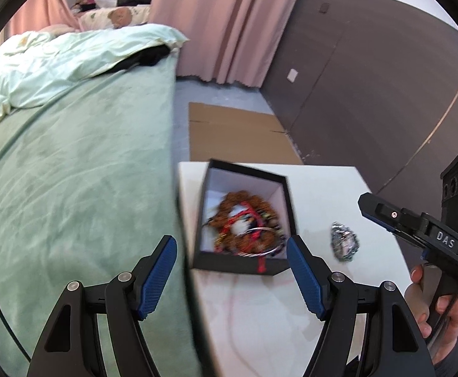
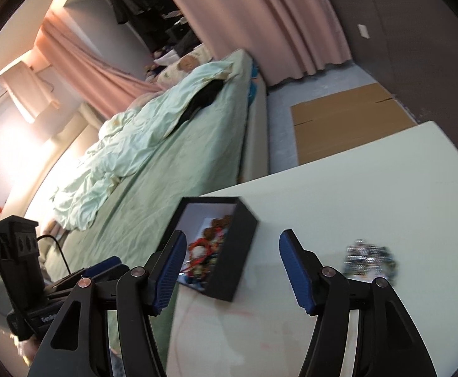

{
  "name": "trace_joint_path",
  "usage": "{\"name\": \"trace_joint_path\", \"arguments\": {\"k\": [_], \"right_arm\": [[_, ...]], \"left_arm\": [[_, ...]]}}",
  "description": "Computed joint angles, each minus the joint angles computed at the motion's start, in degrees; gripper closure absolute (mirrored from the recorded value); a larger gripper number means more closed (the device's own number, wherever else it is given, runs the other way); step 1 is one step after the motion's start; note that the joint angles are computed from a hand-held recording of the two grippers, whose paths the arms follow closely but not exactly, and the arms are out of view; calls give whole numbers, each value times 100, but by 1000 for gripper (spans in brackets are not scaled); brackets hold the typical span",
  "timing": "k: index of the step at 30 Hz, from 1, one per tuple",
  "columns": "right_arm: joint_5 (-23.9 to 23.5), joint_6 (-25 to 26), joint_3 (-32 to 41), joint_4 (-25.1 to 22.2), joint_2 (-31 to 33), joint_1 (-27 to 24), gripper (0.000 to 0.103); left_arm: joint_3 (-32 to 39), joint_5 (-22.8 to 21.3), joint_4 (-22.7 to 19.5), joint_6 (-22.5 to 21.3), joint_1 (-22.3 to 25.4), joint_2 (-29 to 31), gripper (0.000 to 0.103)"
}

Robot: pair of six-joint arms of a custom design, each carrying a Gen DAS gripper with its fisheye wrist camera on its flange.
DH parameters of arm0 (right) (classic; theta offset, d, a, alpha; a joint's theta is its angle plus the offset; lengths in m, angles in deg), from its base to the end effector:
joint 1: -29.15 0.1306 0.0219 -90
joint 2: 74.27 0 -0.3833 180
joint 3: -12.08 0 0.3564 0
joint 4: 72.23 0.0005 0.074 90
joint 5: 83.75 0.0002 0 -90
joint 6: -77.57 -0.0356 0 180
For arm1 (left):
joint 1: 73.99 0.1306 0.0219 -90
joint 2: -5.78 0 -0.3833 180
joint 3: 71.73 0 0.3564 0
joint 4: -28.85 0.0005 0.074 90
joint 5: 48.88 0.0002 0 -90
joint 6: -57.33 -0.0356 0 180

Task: Organize jewelry
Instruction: 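Close the right tool on the grey bead bracelet beside the silver chain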

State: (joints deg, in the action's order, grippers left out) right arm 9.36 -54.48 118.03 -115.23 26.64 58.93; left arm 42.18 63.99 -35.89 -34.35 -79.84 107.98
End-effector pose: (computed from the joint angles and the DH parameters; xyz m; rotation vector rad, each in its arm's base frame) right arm 0.4662 0.2640 0.4707 0.2768 2.2889 0.6095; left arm 0.5118 -0.0668 0.4921 0.3279 2.4467 -0.5278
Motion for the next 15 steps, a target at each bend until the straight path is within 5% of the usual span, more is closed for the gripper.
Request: {"name": "trace_joint_path", "arguments": {"k": [10,15], "right_arm": [[469,-299,-468,-758,-564,-297,41],[217,-676,-743,-1054,-738,-441,46]], "left_arm": [[-82,310,215,36,-437,-60,30],[-285,425,404,126,-679,-198,30]]}}
